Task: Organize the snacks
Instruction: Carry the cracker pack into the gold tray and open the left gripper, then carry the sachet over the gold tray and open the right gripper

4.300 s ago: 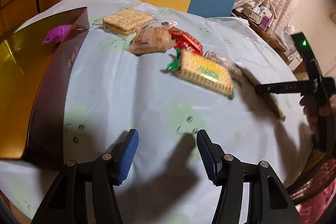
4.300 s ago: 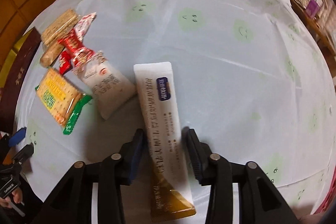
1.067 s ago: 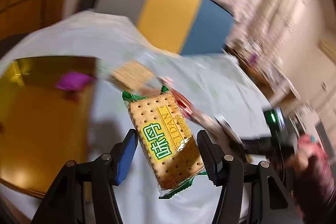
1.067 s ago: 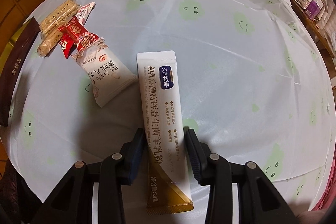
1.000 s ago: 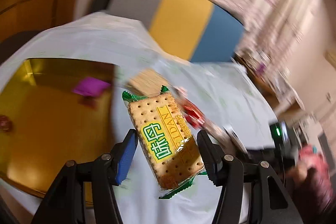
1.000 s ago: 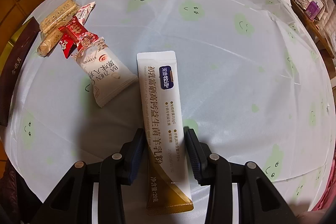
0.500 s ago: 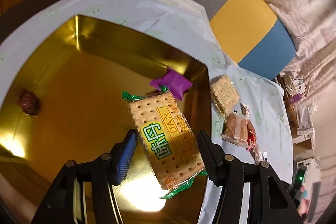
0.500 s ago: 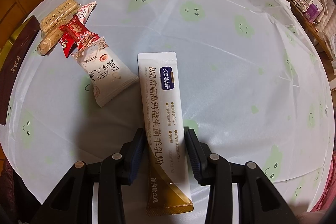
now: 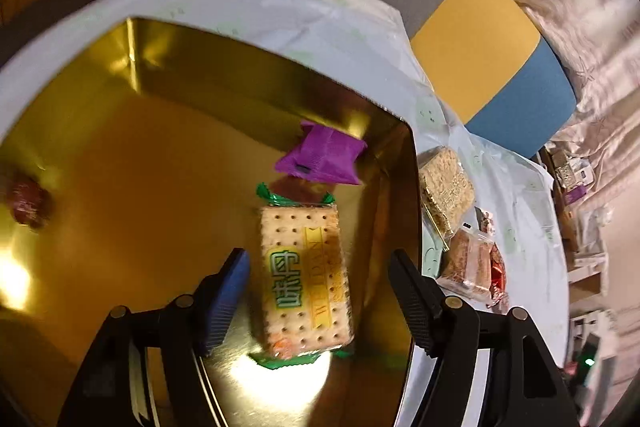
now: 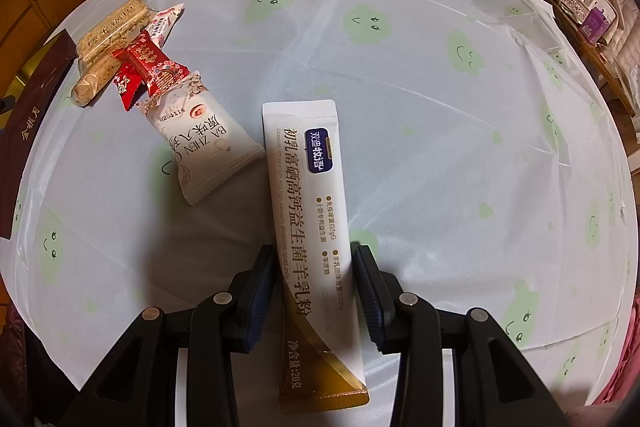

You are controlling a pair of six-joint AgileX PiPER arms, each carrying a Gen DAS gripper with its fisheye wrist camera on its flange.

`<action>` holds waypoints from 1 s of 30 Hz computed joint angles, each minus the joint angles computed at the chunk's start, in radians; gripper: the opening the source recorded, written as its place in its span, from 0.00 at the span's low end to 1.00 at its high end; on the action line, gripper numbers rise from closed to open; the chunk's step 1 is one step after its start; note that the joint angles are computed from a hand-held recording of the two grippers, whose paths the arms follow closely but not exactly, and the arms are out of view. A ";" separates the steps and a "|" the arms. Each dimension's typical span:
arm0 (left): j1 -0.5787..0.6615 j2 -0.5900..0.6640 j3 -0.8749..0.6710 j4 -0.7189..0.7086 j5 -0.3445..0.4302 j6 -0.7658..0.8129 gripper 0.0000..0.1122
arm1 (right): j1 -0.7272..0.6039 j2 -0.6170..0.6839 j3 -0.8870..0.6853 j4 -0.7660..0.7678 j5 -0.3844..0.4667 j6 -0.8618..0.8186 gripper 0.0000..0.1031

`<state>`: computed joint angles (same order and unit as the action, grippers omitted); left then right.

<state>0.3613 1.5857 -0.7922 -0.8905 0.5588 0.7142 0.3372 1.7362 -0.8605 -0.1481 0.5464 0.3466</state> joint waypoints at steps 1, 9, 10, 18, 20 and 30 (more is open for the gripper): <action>0.003 -0.030 0.022 -0.005 -0.014 0.013 0.64 | -0.001 0.001 0.000 -0.001 -0.001 -0.001 0.39; 0.001 -0.272 0.183 -0.011 -0.063 0.085 0.64 | 0.000 0.002 0.002 -0.006 -0.006 0.003 0.39; -0.009 -0.299 0.200 -0.006 -0.067 0.088 0.64 | 0.000 0.001 0.002 -0.008 -0.007 0.007 0.39; -0.108 -0.546 0.338 -0.041 -0.014 0.203 0.64 | 0.002 -0.003 0.011 -0.018 -0.019 0.025 0.39; -0.149 -0.589 0.366 -0.039 0.006 0.222 0.64 | 0.000 -0.007 0.015 -0.018 -0.022 0.029 0.38; -0.749 -0.610 0.521 0.197 -0.314 -0.084 0.64 | 0.026 -0.033 0.030 -0.077 -0.012 0.138 0.30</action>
